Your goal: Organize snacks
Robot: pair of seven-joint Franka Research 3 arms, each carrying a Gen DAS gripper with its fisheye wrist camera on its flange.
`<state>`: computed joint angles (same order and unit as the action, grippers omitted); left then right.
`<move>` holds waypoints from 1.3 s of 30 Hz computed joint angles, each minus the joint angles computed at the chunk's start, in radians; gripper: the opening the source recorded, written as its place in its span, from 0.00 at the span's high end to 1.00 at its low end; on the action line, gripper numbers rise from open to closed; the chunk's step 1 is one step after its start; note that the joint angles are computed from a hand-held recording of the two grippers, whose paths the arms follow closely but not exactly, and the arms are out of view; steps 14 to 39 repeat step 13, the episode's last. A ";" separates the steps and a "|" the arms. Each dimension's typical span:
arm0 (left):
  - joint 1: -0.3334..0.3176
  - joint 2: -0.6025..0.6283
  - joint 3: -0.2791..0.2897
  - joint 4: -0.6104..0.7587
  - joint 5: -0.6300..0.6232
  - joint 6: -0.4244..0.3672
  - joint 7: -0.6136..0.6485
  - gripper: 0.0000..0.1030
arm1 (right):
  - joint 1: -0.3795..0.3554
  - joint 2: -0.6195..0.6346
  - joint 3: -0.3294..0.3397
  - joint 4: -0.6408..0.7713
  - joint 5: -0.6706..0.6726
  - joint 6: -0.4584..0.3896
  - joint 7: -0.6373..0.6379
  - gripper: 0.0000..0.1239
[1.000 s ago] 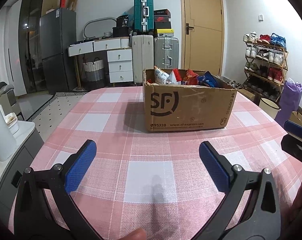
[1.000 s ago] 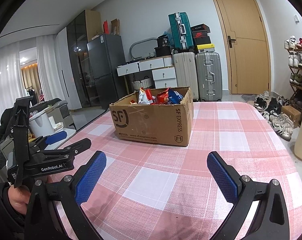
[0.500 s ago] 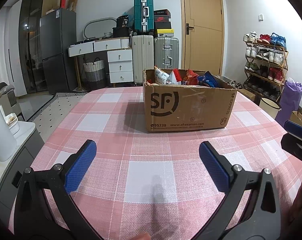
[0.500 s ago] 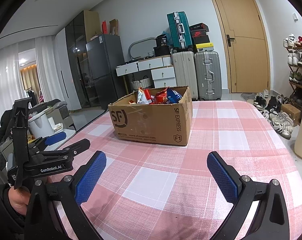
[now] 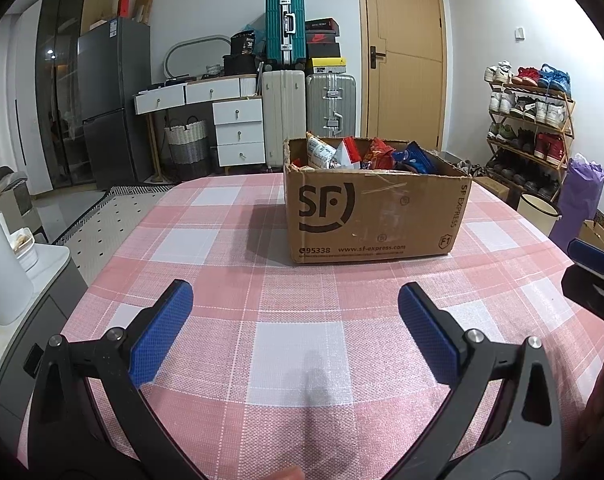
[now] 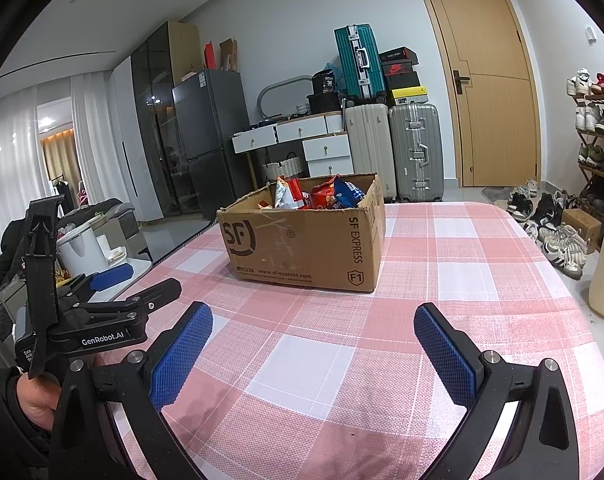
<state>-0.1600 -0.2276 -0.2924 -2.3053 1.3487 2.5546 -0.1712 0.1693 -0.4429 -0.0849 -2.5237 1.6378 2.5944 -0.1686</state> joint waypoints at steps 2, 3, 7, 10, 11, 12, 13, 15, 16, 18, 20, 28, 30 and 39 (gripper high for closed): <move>0.000 0.000 0.001 0.000 0.002 0.002 -0.001 0.01 | 0.000 0.000 0.000 0.000 0.000 0.000 0.000 0.17; 0.001 0.000 0.001 0.000 0.003 0.003 -0.003 0.01 | 0.000 0.000 0.000 0.000 -0.001 0.000 0.002 0.17; 0.001 0.001 0.001 0.000 0.002 0.002 -0.006 0.01 | -0.001 0.000 0.000 0.000 -0.002 0.000 0.001 0.17; 0.002 -0.005 0.000 -0.005 0.014 0.002 -0.021 0.01 | -0.001 0.000 0.000 0.000 -0.001 0.000 0.003 0.17; 0.003 -0.009 -0.001 -0.008 0.023 0.004 -0.031 0.01 | -0.001 0.000 0.000 0.000 -0.001 0.000 0.003 0.17; 0.005 -0.014 -0.001 -0.013 0.036 0.008 -0.044 0.01 | -0.001 -0.001 0.000 -0.001 -0.001 0.000 0.003 0.17; 0.005 -0.016 -0.002 -0.014 0.041 0.007 -0.049 0.01 | -0.001 -0.001 0.000 -0.001 0.000 0.000 0.002 0.17; 0.005 -0.016 -0.002 -0.014 0.041 0.007 -0.049 0.01 | -0.001 -0.001 0.000 -0.001 0.000 0.000 0.002 0.17; 0.005 -0.016 -0.002 -0.014 0.041 0.007 -0.049 0.01 | -0.001 -0.001 0.000 -0.001 0.000 0.000 0.002 0.17; 0.005 -0.016 -0.002 -0.014 0.041 0.007 -0.049 0.01 | -0.001 -0.001 0.000 -0.001 0.000 0.000 0.002 0.17; 0.005 -0.016 -0.002 -0.014 0.041 0.007 -0.049 0.01 | -0.001 -0.001 0.000 -0.001 0.000 0.000 0.002 0.17; 0.005 -0.016 -0.002 -0.014 0.041 0.007 -0.049 0.01 | -0.001 -0.001 0.000 -0.001 0.000 0.000 0.002 0.17; 0.005 -0.016 -0.002 -0.014 0.041 0.007 -0.049 0.01 | -0.001 -0.001 0.000 -0.001 0.000 0.000 0.002 0.17; 0.005 -0.016 -0.002 -0.014 0.041 0.007 -0.049 0.01 | -0.001 -0.001 0.000 -0.001 0.000 0.000 0.002 0.17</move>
